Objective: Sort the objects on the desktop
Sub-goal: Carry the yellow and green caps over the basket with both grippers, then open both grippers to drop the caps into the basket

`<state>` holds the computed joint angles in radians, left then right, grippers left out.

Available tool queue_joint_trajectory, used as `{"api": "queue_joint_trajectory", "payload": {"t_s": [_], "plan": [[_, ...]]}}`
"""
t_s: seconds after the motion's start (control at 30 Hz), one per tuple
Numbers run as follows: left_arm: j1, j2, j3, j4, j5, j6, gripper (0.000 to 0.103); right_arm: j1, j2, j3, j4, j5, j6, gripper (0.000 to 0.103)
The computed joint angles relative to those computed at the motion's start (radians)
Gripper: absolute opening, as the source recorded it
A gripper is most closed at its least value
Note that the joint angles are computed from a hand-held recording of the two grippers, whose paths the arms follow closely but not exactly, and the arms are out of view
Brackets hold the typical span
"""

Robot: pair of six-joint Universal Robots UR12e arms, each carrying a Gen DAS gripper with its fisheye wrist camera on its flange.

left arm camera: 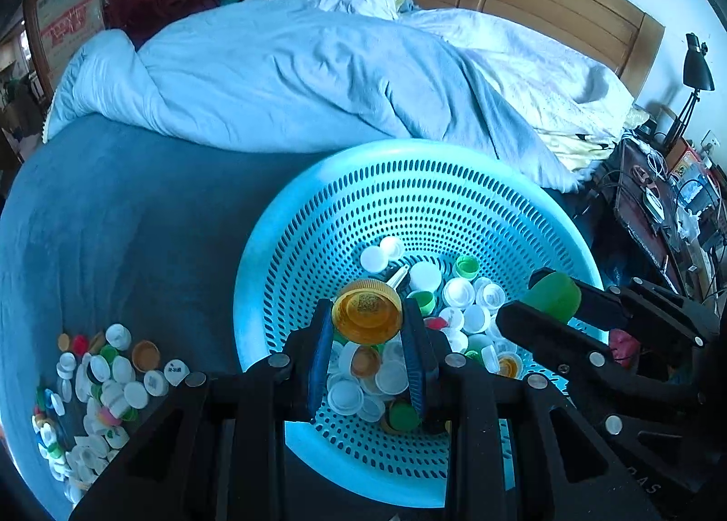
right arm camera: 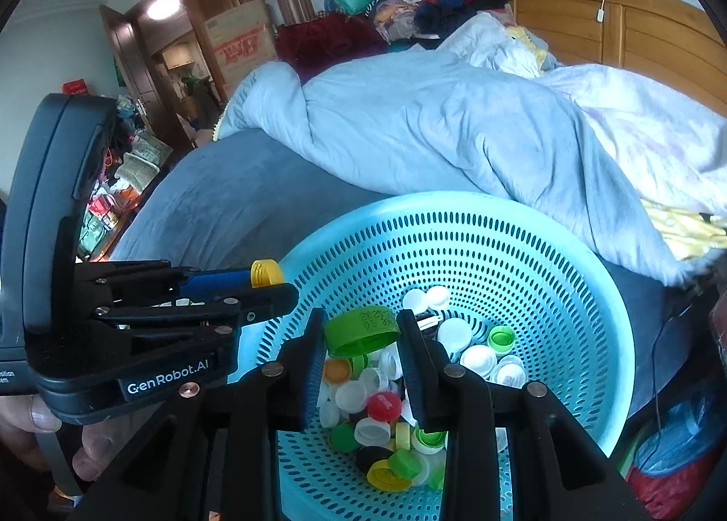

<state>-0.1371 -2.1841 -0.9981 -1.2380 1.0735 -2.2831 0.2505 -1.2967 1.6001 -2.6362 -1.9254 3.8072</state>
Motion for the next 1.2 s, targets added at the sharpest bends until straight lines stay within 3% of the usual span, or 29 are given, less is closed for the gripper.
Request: {"api": "queue_joint_trajectory", "payload": {"t_s": [0.7, 0.8, 0.87, 0.93, 1.2], "plan": [[0.000, -0.012, 0.001, 0.011, 0.012, -0.024, 0.025, -0.002, 0.007, 0.001, 0.003, 0.007, 0.006, 0.034], [0.000, -0.014, 0.004, 0.015, 0.012, -0.030, 0.027, -0.002, 0.009, -0.001, 0.005, -0.001, 0.010, 0.043], [0.000, -0.013, 0.000, 0.023, 0.008, -0.037, 0.034, 0.000, 0.010, -0.001, 0.005, -0.012, 0.013, 0.055], [0.002, -0.012, -0.004, 0.033, 0.003, -0.042, 0.039, 0.001, 0.010, -0.001, 0.005, -0.022, 0.016, 0.059], [0.015, -0.012, -0.002, 0.040, -0.028, -0.050, 0.041, 0.010, 0.018, -0.017, 0.014, -0.041, 0.014, 0.067]]}}
